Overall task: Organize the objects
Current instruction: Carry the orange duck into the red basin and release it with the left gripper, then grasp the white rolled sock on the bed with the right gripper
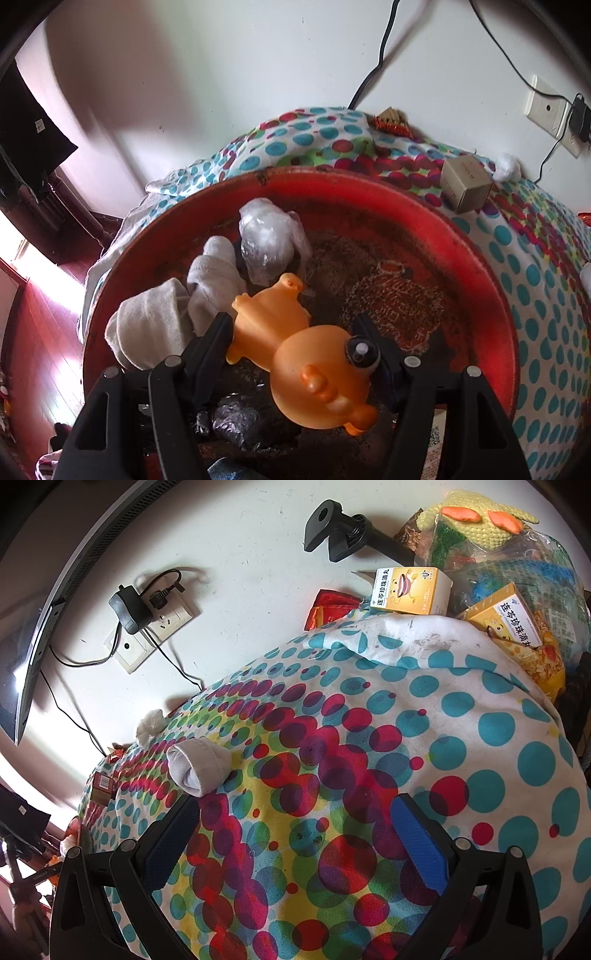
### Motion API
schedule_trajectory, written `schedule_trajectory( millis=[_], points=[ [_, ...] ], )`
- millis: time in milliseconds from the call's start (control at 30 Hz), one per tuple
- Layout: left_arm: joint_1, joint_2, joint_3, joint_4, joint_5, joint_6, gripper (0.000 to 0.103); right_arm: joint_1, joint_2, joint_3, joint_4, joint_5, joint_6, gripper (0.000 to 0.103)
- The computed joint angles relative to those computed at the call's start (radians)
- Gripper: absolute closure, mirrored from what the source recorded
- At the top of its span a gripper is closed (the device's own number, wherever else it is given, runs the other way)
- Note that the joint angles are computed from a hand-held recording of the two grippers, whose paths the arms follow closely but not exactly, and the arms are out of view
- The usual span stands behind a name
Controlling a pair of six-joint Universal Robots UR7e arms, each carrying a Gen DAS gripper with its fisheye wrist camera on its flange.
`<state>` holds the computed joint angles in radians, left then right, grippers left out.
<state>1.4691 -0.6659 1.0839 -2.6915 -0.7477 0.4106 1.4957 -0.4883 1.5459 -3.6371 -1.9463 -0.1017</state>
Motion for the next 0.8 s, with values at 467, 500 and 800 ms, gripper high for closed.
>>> schedule_trajectory(
  millis=[467, 500, 800],
  points=[
    [0.005, 0.02, 0.005, -0.073, 0.002, 0.053, 0.02, -0.002, -0.002, 0.004, -0.003, 0.005, 0.001, 0.0],
    [0.002, 0.013, 0.022, -0.127, -0.007, 0.072, 0.019, -0.001, -0.001, 0.003, -0.002, 0.004, 0.001, 0.0],
    [-0.058, -0.26, 0.422, -0.58, -0.32, 0.16, 0.019, 0.004, -0.002, -0.001, 0.006, -0.011, -0.003, 0.0]
  ],
)
